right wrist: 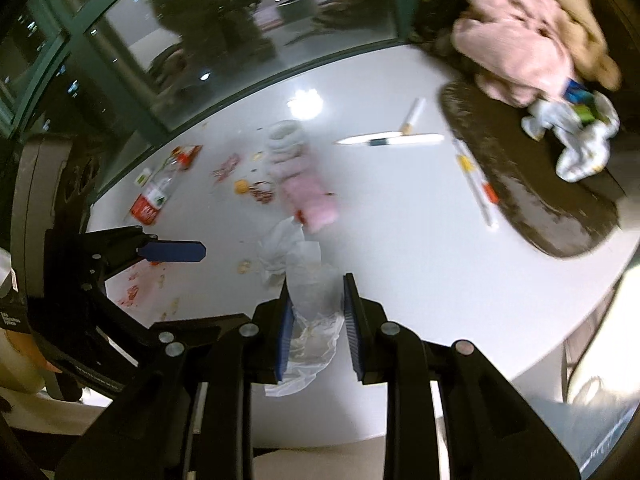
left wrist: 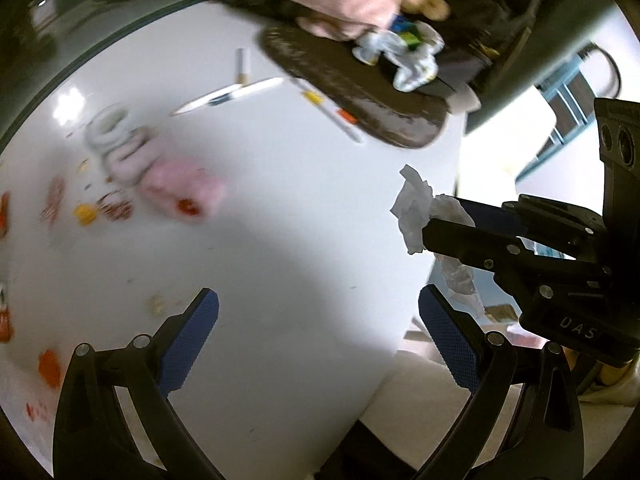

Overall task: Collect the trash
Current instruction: 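Carry the tissue in the right gripper to the blue-lined trash bin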

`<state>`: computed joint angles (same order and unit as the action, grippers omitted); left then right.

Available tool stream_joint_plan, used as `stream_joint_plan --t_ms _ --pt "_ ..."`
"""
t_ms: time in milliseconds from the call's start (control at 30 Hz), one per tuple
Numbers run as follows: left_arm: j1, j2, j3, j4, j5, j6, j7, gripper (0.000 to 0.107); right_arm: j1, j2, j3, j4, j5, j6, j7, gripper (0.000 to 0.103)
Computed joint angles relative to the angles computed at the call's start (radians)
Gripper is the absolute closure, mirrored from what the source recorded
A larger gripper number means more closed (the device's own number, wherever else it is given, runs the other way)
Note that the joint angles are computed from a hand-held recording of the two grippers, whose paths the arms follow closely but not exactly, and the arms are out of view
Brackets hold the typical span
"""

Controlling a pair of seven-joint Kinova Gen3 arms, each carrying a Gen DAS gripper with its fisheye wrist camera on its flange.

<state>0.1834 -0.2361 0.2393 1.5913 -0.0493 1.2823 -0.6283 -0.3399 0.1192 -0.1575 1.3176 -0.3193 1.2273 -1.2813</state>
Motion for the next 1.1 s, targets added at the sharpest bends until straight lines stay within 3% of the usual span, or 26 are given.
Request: stream_joint_plan --t_ms 367,533,833,1100 --pt "0.087 0.192 -0.014 -0.154 0.004 -0.061 -0.124 0.01 0.133 -0.006 0.073 -0.059 -0.026 0.06 0.025 0.079" --pt "0.135 0.278 -0.027 -0.237 0.015 -0.072 -0.184 0.01 0.188 -0.036 0.097 -0.033 -0.03 0.056 0.016 0.079" --pt "0.208 0.432 -0.049 -0.423 0.04 -0.045 -0.323 0.01 0.272 -0.074 0.147 0.004 -0.029 0.036 -0.009 0.079" --pt "0.271 0.592 -0.063 -0.654 0.065 0.014 -0.442 0.01 0.34 -0.119 0.194 0.052 -0.013 0.012 -0.055 0.079"
